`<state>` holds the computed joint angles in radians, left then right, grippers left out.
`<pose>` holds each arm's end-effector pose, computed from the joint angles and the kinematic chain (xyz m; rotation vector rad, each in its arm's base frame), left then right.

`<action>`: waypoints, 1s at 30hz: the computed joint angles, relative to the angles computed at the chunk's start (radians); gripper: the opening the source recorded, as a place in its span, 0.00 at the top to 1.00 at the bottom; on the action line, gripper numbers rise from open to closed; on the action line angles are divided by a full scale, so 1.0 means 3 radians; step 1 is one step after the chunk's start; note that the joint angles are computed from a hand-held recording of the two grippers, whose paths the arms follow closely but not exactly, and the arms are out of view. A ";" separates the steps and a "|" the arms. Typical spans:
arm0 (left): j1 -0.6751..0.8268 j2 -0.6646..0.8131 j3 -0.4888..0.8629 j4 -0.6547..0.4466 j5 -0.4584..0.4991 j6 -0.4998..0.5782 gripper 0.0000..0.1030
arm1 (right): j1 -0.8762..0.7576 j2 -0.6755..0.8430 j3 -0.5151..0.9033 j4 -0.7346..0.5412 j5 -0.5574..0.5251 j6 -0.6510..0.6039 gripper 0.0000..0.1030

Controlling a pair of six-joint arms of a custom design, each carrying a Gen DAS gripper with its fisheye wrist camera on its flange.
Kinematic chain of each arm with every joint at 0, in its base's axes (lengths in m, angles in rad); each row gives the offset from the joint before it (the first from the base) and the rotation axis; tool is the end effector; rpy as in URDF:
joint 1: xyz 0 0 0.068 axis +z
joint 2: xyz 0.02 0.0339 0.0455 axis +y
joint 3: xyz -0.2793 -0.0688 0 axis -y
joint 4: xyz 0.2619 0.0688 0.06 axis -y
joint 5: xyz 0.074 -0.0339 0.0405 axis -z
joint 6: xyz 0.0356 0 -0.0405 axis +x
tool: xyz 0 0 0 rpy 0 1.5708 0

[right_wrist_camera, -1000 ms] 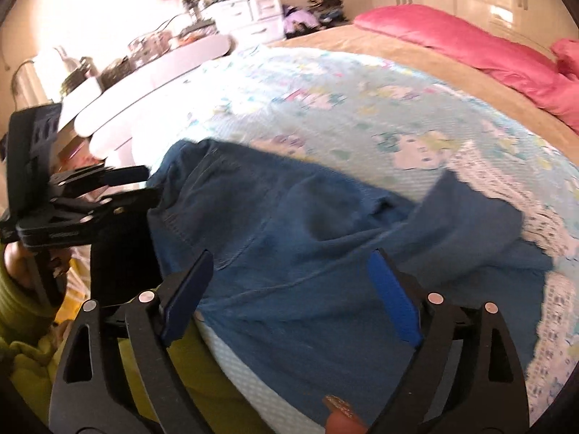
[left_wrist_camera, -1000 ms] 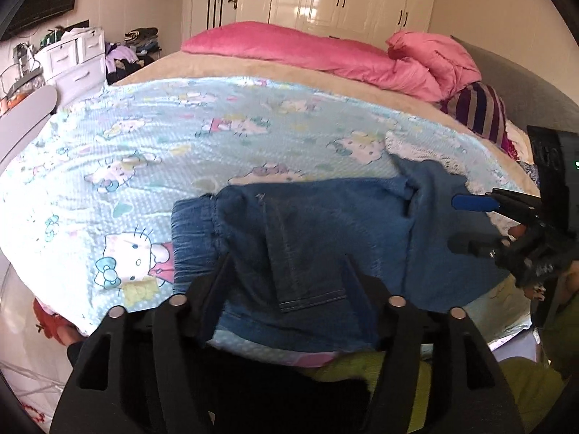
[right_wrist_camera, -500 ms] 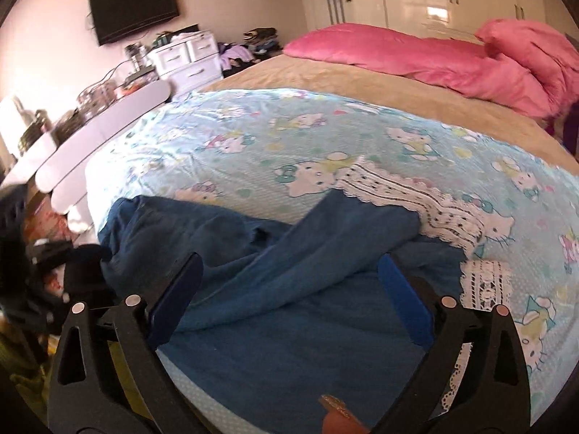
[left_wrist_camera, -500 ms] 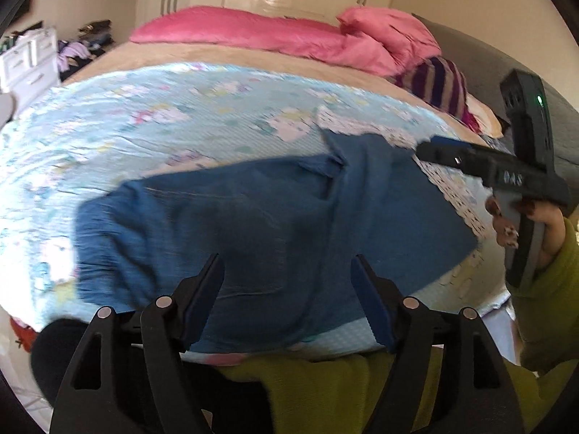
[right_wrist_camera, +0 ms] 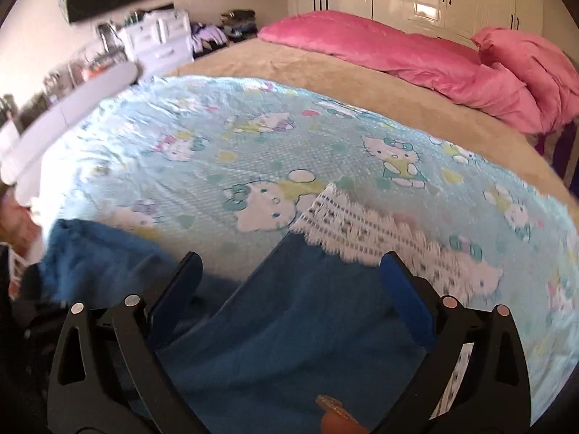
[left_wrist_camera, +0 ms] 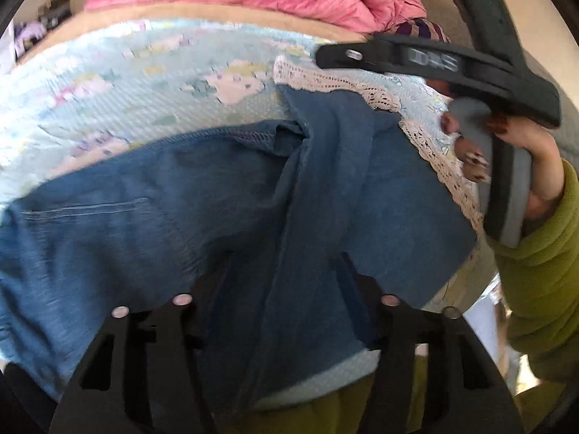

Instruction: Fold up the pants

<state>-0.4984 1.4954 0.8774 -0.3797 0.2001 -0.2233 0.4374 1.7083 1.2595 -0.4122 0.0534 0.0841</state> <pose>0.2656 -0.1526 0.1977 0.4371 2.5913 -0.5200 0.3556 0.1642 0.2475 -0.4046 2.4036 0.1700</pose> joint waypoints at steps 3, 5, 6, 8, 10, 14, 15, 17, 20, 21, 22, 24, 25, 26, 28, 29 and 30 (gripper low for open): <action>-0.0030 0.0194 0.0077 0.0132 0.0024 -0.0025 0.64 | -0.0014 0.0409 0.0390 -0.0183 0.0091 0.0004 0.10; -0.0053 0.0204 0.0053 0.0214 0.0111 -0.0020 0.70 | -0.0036 0.0682 0.0659 -0.0290 0.0116 0.0036 0.10; -0.0069 0.0200 0.0029 0.0258 0.0167 -0.0020 0.70 | -0.0050 0.0823 0.0802 -0.0350 0.0127 0.0061 0.10; -0.0128 0.0181 -0.0013 0.0310 0.0143 0.0007 0.70 | -0.0061 0.1062 0.1048 -0.0484 0.0224 0.0154 0.10; -0.0200 0.0159 -0.0044 0.0342 0.0035 0.0050 0.70 | -0.0096 0.1302 0.1306 -0.0632 0.0230 0.0283 0.10; -0.0183 0.0165 -0.0062 0.0396 0.0086 0.0066 0.70 | -0.0161 0.1499 0.1490 -0.0673 0.0198 0.0449 0.15; -0.0162 0.0163 -0.0068 0.0407 0.0124 0.0057 0.70 | -0.0176 0.1504 0.1489 -0.0650 0.0203 0.0467 0.22; -0.0108 0.0096 -0.0132 0.0420 0.0205 0.0047 0.70 | -0.0202 0.1460 0.1446 -0.0571 0.0250 0.0396 0.45; -0.0048 0.0070 -0.0175 0.0449 0.0243 0.0073 0.68 | -0.0315 0.1319 0.1296 -0.0466 0.0052 0.0398 0.72; -0.0035 0.0064 -0.0179 0.0454 0.0244 0.0073 0.68 | -0.0355 0.1238 0.1206 -0.0415 -0.0045 0.0395 0.84; -0.0022 0.0051 -0.0187 0.0456 0.0248 0.0073 0.68 | -0.0398 0.1126 0.1082 -0.0351 -0.0116 0.0369 0.89; 0.0060 -0.0001 -0.0221 0.0441 0.0290 0.0110 0.59 | -0.0452 0.0920 0.0886 -0.0263 -0.0127 0.0340 0.89; 0.0085 -0.0020 -0.0233 0.0446 0.0307 0.0104 0.53 | -0.0505 0.0774 0.0752 -0.0214 -0.0195 0.0342 0.89; 0.0097 -0.0048 -0.0258 0.0454 0.0310 0.0105 0.52 | -0.0571 0.0625 0.0615 -0.0167 -0.0290 0.0358 0.89; 0.0078 -0.0065 -0.0273 0.0476 0.0255 0.0090 0.48 | -0.0676 0.0392 0.0424 -0.0114 -0.0417 0.0377 0.89; 0.0092 -0.0045 -0.0284 0.0509 0.0248 0.0098 0.48 | -0.0725 0.0261 0.0318 -0.0087 -0.0461 0.0386 0.89; 0.0101 -0.0019 -0.0275 0.0525 0.0239 0.0097 0.48 | -0.0773 0.0154 0.0242 -0.0069 -0.0496 0.0389 0.90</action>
